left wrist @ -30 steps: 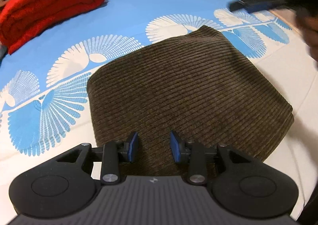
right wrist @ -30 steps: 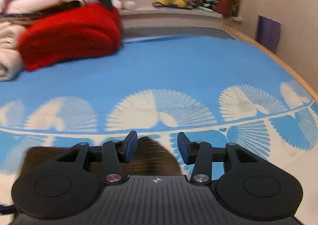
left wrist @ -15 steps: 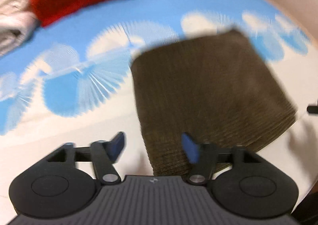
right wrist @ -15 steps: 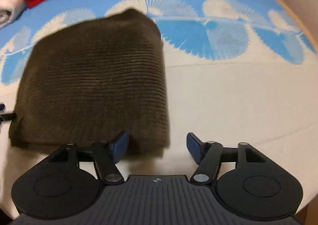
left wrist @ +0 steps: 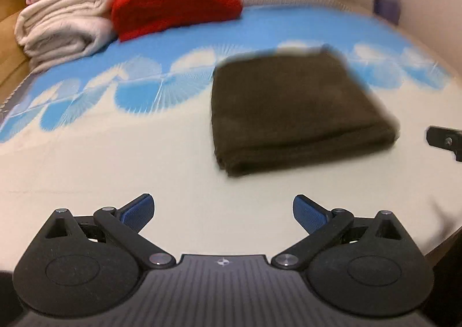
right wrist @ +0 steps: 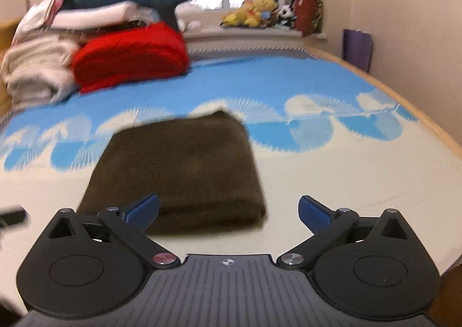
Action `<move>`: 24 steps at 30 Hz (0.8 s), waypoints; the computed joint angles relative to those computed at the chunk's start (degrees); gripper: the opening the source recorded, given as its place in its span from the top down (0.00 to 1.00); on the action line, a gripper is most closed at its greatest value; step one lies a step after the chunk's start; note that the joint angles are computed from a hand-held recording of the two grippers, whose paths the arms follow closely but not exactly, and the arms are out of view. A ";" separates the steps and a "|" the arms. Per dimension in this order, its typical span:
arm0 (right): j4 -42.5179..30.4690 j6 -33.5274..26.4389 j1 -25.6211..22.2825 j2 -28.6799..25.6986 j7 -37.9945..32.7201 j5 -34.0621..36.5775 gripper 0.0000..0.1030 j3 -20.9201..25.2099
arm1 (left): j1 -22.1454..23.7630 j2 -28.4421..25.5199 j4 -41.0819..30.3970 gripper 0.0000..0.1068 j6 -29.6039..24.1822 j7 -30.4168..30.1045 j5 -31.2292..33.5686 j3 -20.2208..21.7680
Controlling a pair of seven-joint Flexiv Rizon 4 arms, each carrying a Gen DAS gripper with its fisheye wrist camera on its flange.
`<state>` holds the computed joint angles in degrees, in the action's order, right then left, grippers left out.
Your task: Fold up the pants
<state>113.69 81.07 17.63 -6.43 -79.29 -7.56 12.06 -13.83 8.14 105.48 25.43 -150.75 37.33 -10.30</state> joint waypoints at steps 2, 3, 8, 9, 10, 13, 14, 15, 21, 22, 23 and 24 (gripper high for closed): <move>-0.82 -5.07 0.33 0.21 0.00 1.34 0.01 0.83 | 0.29 -0.07 0.02 0.04 3.27 -1.87 3.05 -0.24; -1.01 -6.11 0.64 0.54 -0.01 1.58 0.01 1.05 | 0.41 -0.54 -0.37 0.04 3.33 -1.90 4.08 -0.50; -0.96 -5.37 1.74 -0.57 1.99 -1.90 0.01 0.21 | 0.77 -3.15 -0.12 0.04 8.03 -2.74 -0.82 2.03; -0.95 -5.53 1.94 -0.74 2.59 -2.13 0.01 0.15 | 0.81 -3.62 -0.55 0.04 8.05 -3.29 -0.56 1.95; -0.46 -5.08 2.33 -0.72 3.98 -3.81 0.01 -0.39 | 0.60 -3.67 -0.68 0.04 7.46 -3.82 0.45 1.75; 0.54 -3.67 2.76 -1.01 6.29 -7.78 0.01 -1.29 | 0.21 -4.55 -1.17 0.04 6.73 -3.65 2.33 1.75; 0.59 -3.59 2.68 -1.14 6.40 -8.06 0.01 -1.27 | 0.11 -4.88 -1.08 0.04 7.15 -3.59 2.29 2.00; 0.47 -3.75 2.61 -1.30 6.48 -8.15 0.01 -1.21 | -0.04 -4.94 -0.98 0.04 7.44 -3.35 1.88 2.28; 0.24 -4.47 2.29 -1.62 6.52 -8.02 0.01 -0.96 | -0.07 -5.06 -0.39 0.04 9.12 -3.50 0.31 3.40; 0.23 -4.44 2.27 -1.65 6.55 -8.02 0.01 -0.95 | -0.01 -4.99 -0.29 0.04 9.21 -3.72 0.08 3.49; 0.20 -4.49 2.22 -1.66 6.43 -7.89 0.01 -0.88 | 0.05 -4.90 -0.16 0.04 9.37 -3.97 -0.11 3.56; 0.16 -4.54 2.24 -1.68 6.49 -7.91 0.01 -0.87 | 0.12 -4.79 -0.05 0.04 9.46 -4.24 -0.22 3.60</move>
